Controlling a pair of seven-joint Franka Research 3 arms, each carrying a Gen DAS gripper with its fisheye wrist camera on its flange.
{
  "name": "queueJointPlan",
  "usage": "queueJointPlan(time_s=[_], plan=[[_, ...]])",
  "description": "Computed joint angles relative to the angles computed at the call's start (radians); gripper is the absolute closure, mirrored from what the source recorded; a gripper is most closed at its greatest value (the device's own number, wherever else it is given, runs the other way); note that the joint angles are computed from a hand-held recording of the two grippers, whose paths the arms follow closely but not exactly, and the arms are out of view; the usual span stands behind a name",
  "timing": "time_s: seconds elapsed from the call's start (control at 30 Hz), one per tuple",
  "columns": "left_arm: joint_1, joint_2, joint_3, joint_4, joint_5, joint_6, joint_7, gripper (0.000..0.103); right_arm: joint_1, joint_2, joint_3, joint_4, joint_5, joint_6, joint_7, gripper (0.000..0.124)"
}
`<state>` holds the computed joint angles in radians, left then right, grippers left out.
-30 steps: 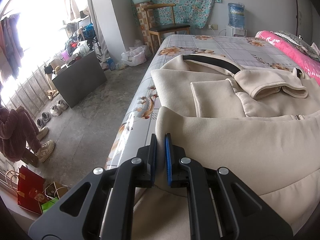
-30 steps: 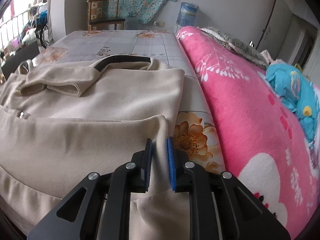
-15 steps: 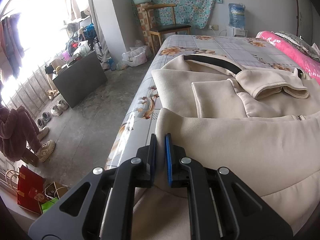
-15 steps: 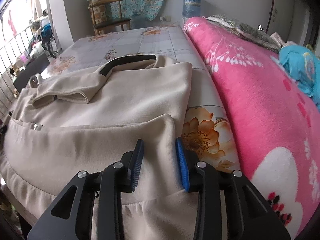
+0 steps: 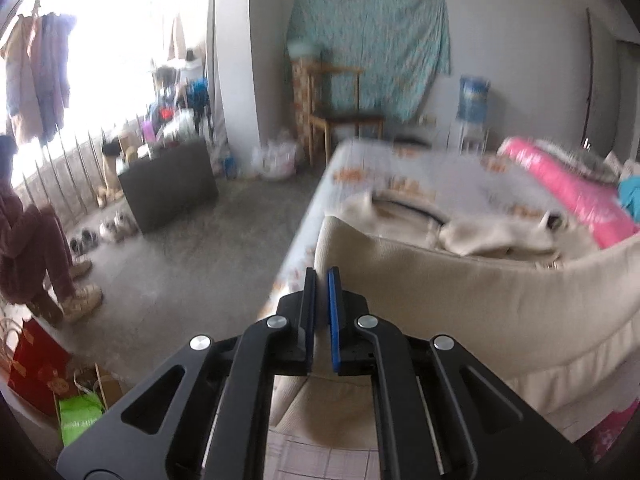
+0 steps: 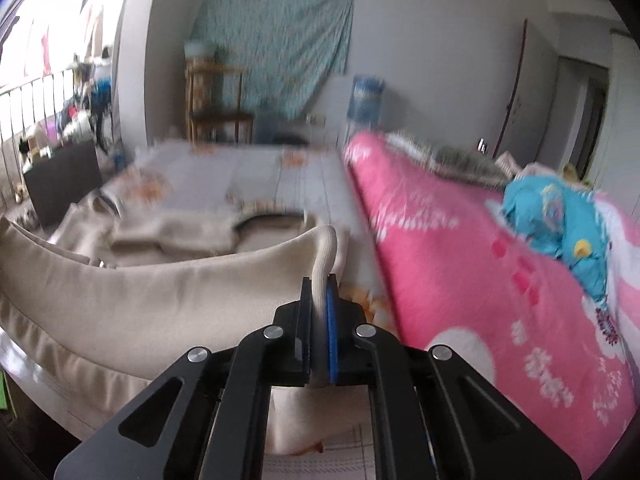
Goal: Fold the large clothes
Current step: 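Fold the lifted side over the jacket with both grippers and release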
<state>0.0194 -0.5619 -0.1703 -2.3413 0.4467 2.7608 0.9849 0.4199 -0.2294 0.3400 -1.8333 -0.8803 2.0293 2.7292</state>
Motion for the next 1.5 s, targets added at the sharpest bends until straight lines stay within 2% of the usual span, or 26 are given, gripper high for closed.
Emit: queueJointPlan(time_s=[0.07,0.17,0.27,0.33,0.4,0.53,0.63,0.67,0.7,0.73,0.83,0.93,1.03,1.1,1.13,1.17,1.23,1.27,1.3,1.33,1.37,1.43,1.5], plan=[[0.005,-0.003,0.007,0.023,0.006,0.03,0.007,0.098,-0.011,0.004,-0.009,0.023,-0.034,0.035,0.002,0.118],[0.009,0.07,0.022,0.115,-0.005,0.065,0.031,0.098,-0.034,0.047,-0.032,0.079,-0.075,0.088,-0.003,0.118],[0.014,0.209,0.026,0.251,-0.018,0.073,0.055,0.098,-0.052,0.133,-0.088,0.162,-0.063,0.171,-0.037,0.118],[-0.011,0.335,0.043,0.379,-0.06,0.046,0.11,0.098,-0.055,0.207,-0.131,0.233,-0.023,0.214,-0.072,0.118],[-0.02,0.455,0.04,0.507,-0.071,-0.006,0.147,0.098,-0.051,0.281,-0.174,0.299,0.027,0.243,-0.112,0.118],[-0.05,0.697,0.034,0.766,-0.09,-0.155,0.231,0.098,-0.045,0.475,-0.238,0.473,0.142,0.216,-0.228,0.118],[-0.072,0.857,0.033,0.941,-0.122,-0.322,0.309,0.093,-0.063,0.591,-0.248,0.586,0.31,0.152,-0.344,0.116],[-0.085,0.892,0.044,0.981,-0.109,-0.371,0.305,0.093,-0.072,0.635,-0.251,0.634,0.38,0.099,-0.391,0.115],[-0.099,0.926,0.06,1.022,-0.09,-0.426,0.294,0.093,-0.063,0.646,-0.267,0.648,0.392,0.064,-0.386,0.113],[-0.094,0.93,0.06,1.028,-0.101,-0.442,0.298,0.088,-0.057,0.631,-0.284,0.627,0.399,0.063,-0.369,0.112],[-0.072,0.847,0.07,0.919,-0.119,-0.35,0.252,0.085,-0.023,0.476,-0.329,0.426,0.364,0.186,-0.292,0.106],[-0.003,0.713,0.033,0.755,-0.3,-0.246,0.363,0.083,-0.017,0.319,-0.313,0.241,0.374,0.301,-0.315,0.104],[0.034,0.601,0.01,0.632,-0.633,-0.284,0.592,0.083,-0.028,0.204,-0.265,0.096,0.489,0.351,-0.414,0.104],[0.018,0.535,0.025,0.555,-0.777,-0.329,0.701,0.083,-0.038,0.143,-0.245,0.009,0.611,0.372,-0.484,0.105],[0.005,0.509,0.035,0.517,-0.806,-0.34,0.73,0.083,-0.043,0.111,-0.236,-0.043,0.658,0.379,-0.5,0.104],[-0.008,0.494,0.042,0.489,-0.803,-0.34,0.739,0.083,-0.053,0.091,-0.226,-0.08,0.673,0.378,-0.496,0.104],[-0.024,0.457,0.039,0.405,-0.659,-0.32,0.668,0.083,-0.075,0.046,-0.209,-0.168,0.702,0.347,-0.448,0.105],[-0.026,0.448,0.035,0.375,-0.574,-0.312,0.614,0.083,-0.085,0.027,-0.21,-0.208,0.731,0.362,-0.439,0.106],[-0.032,0.435,0.04,0.345,-0.544,-0.284,0.596,0.078,-0.09,0.002,-0.217,-0.26,0.78,0.419,-0.446,0.108],[-0.038,0.422,0.048,0.324,-0.53,-0.26,0.588,0.075,-0.102,-0.022,-0.209,-0.285,0.791,0.44,-0.429,0.108],[-0.042,0.418,0.052,0.321,-0.51,-0.26,0.571,0.075,-0.122,-0.027,-0.185,-0.275,0.757,0.414,-0.403,0.108],[-0.042,0.392,0.051,0.309,-0.441,-0.257,0.511,0.075,-0.159,-0.016,-0.113,-0.202,0.601,0.266,-0.327,0.108],[-0.049,0.362,0.058,0.288,-0.415,-0.243,0.491,0.075,-0.152,-0.01,-0.093,-0.165,0.539,0.181,-0.294,0.108]])
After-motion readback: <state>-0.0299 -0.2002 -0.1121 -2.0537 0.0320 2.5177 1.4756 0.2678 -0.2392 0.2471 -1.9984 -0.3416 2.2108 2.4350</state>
